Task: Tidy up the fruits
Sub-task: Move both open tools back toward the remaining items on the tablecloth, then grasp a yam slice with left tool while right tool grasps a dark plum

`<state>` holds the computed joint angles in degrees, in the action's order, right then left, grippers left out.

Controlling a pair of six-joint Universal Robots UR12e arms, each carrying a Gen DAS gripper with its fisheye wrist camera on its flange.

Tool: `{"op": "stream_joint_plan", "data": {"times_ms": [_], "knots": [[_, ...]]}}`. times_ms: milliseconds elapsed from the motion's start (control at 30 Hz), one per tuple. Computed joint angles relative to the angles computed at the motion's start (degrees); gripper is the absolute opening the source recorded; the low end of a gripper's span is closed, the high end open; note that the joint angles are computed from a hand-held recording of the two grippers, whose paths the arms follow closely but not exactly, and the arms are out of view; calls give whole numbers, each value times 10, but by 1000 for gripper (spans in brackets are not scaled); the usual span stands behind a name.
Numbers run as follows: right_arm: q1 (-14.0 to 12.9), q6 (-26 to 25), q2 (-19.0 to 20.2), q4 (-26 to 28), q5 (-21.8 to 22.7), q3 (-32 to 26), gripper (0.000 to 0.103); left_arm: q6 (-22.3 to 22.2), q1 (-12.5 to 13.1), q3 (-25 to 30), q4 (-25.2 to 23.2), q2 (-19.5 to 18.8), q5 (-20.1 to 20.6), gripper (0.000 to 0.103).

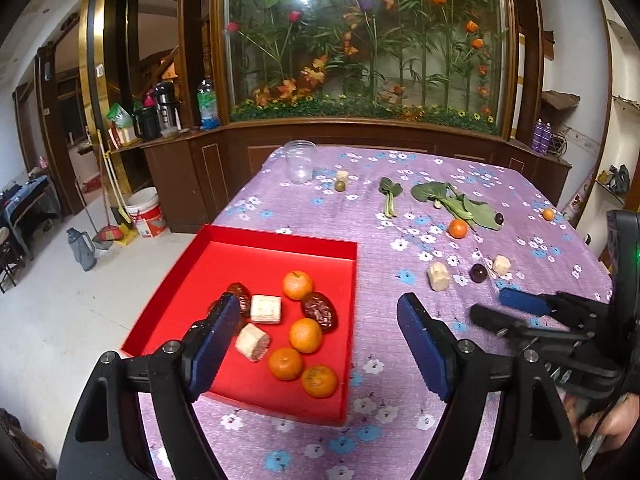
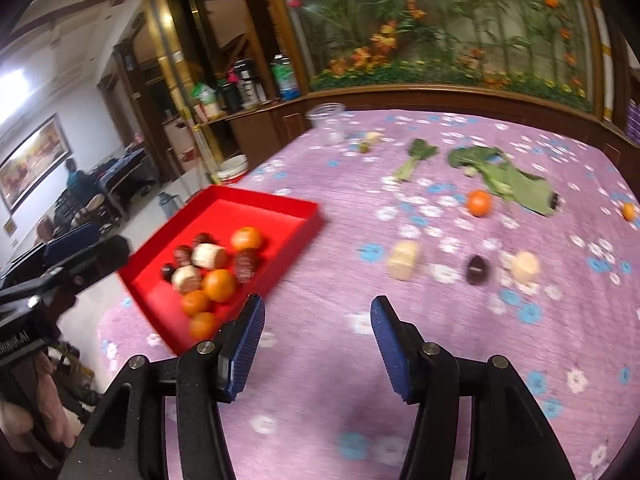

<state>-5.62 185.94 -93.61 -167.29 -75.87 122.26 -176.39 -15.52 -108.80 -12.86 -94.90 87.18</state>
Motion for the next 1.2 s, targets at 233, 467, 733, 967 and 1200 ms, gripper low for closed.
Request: {"op": "stream_joint_plan", "data": {"times_ms": [233, 467, 733, 967, 1200], "knots": [[-63, 34, -14, 18, -15, 17, 60, -2, -2, 33, -62, -31, -51, 80], [-88, 43, 1, 26, -10, 8, 60, 3, -11, 68, -110, -67, -103, 80], [-61, -5, 56, 35, -17, -38, 60, 17, -28, 107, -124, -107, -120, 79], [-50, -27, 84, 51, -35, -60, 42, 20, -32, 142, -174, -136, -145, 57], [-57, -22, 95, 48, -39, -63, 42, 19, -43, 173, -203, -167, -146, 57]]}}
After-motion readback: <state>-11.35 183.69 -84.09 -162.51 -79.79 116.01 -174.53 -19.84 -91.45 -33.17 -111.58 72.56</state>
